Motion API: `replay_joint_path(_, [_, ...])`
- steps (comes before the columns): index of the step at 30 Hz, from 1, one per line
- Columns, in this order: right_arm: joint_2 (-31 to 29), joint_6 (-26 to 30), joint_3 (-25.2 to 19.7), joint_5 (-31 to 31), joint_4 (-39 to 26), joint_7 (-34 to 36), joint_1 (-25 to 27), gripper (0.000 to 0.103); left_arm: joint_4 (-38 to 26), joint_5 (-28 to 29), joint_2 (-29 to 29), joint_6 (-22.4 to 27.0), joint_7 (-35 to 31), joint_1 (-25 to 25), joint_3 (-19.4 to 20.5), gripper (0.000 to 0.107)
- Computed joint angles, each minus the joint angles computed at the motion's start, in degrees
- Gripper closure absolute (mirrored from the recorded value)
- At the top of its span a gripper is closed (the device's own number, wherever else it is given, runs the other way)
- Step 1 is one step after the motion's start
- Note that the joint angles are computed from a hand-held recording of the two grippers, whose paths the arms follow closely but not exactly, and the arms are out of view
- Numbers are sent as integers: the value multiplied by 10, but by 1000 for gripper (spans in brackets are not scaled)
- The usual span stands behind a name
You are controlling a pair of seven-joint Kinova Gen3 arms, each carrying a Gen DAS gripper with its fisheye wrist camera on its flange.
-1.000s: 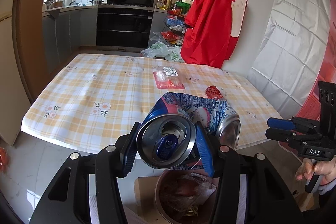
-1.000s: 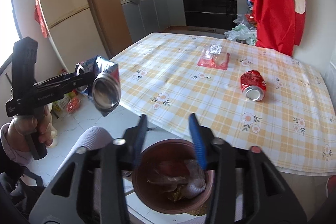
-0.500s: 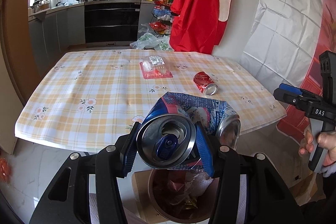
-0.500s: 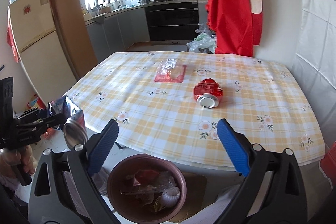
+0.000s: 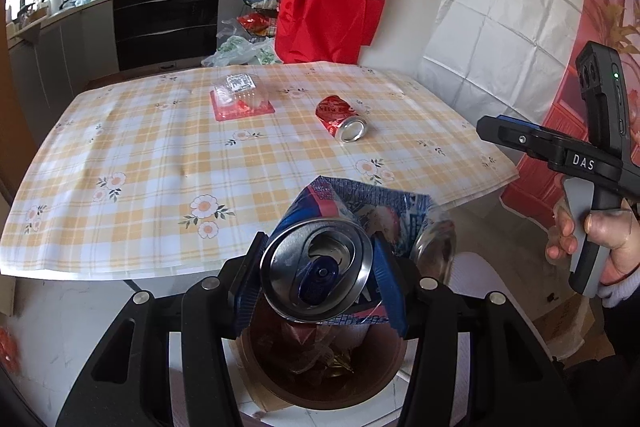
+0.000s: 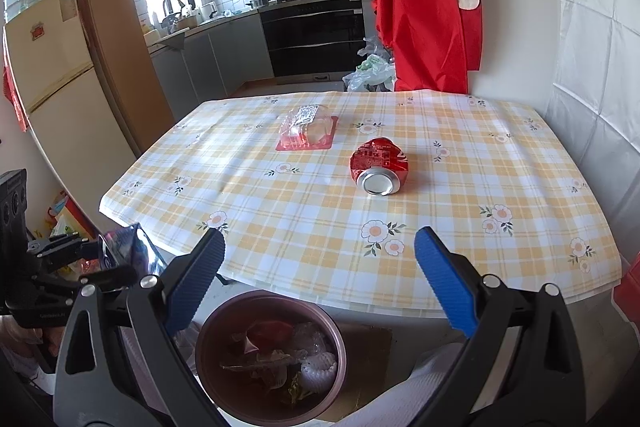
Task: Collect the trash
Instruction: 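Drop the chip bag and blue-silver can into the brown bin, opening both tools, then grasp the crushed red can with the right tool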
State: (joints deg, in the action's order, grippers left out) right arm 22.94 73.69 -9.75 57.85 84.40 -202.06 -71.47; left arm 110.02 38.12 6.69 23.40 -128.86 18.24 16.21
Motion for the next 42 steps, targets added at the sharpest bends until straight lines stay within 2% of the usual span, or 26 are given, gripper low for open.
replay_joint_path(1, [0, -1, 0, -1, 1, -1, 1, 9, -1, 10, 3, 5, -11, -3, 4, 44])
replay_joint_path(3, [1, -4, -1, -3, 2, -3, 2, 9, 2, 24, 4, 4, -25, -5, 7, 33])
replay_joint_path(5, [1, -6, -1, -4, 4, -4, 2, 9, 2, 17, 4, 4, -17, 0, 4, 31])
replay_joint_path(10, [2, -8, 0, -9, 4, -2, 4, 9, 0, -48, 3, -12, 62, 19, -13, 19])
replay_joint_path(15, [7, -7, 2, -14, -1, 5, 4, 9, -3, -123, 4, -24, 149, 32, -24, 15])
replay_joint_path(23, [7, -19, 5, -30, 6, 10, 14, 9, -5, -184, 15, -35, 225, 26, -26, 13])
replay_joint_path(30, [8, -53, 9, -48, 27, 18, 44, 8, -29, -247, 43, -36, 295, 30, -44, 13])
replay_joint_path(37, [18, -111, 27, -66, 47, 60, 98, 8, -79, -309, 92, -19, 354, 34, -65, 13])
replay_joint_path(42, [33, -188, 51, -64, 58, 93, 152, 8, -137, -354, 142, 0, 395, 48, -87, 13])
